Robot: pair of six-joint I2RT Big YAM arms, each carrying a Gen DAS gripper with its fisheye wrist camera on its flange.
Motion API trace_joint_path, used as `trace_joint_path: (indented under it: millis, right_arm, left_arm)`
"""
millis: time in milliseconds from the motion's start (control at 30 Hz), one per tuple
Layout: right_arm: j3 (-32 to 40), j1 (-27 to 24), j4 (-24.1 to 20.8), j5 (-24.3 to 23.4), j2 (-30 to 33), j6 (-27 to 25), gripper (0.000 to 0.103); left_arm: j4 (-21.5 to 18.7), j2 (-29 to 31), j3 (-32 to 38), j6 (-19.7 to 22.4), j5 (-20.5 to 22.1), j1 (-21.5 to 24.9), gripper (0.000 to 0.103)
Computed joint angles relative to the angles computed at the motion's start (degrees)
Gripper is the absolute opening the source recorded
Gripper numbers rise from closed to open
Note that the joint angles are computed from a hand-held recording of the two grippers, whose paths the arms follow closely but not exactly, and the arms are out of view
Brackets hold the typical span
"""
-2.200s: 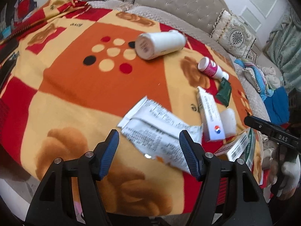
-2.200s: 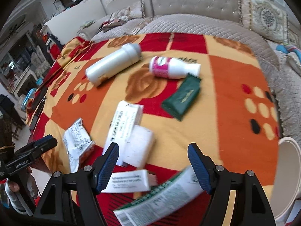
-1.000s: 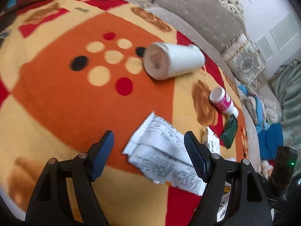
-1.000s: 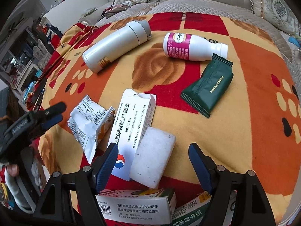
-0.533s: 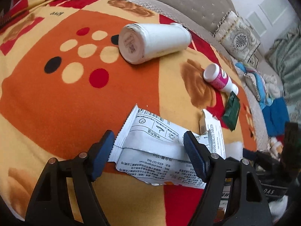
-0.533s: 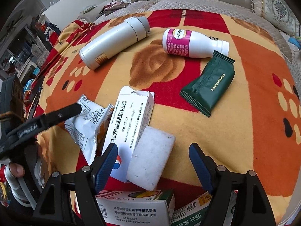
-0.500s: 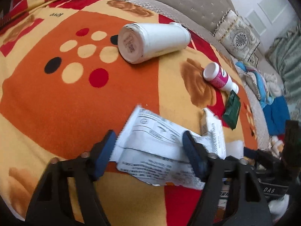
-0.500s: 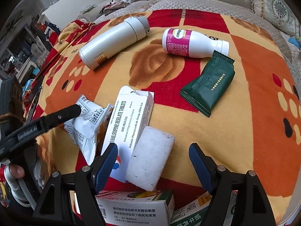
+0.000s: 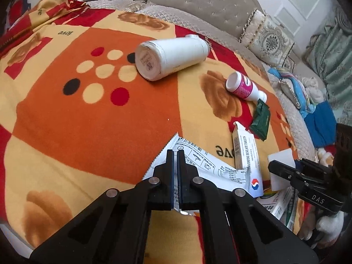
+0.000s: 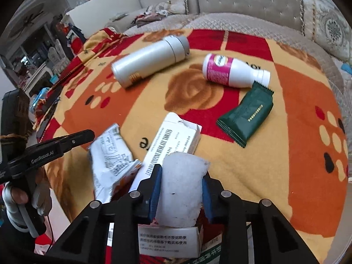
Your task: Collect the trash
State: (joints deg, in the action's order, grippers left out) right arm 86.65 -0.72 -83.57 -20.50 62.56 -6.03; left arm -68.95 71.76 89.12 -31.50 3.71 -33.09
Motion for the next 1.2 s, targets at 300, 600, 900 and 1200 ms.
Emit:
trace_joint_path:
  millis: [300,600,900,1200]
  right_arm:
    - [1.0,-1.96,-0.09,-1.35,-1.21,-0.71,0.031]
    - [0.45,-3.3,-0.36,-2.44,-0.98,-0.84,0.031]
    - [0.27,-4.34,-1.31,-2.14,-0.79,-1.28,0.032]
    - [-0.05,-6.11,-1.63,-2.84,-0.55,-1.81,0.032]
  left_arm:
    - [-3.91,-2.81,0.13,0.52,3.91,-1.9,0.026]
    - [-5.46,-2.5,0.45,0.55,2.01,-8.13,0.026]
    - [-3.49,1.83,3.62,0.12,0.98,-11.47,0.026]
    - [-3.78,3.15,5.3,1.37,-0.72,-13.31,0.026]
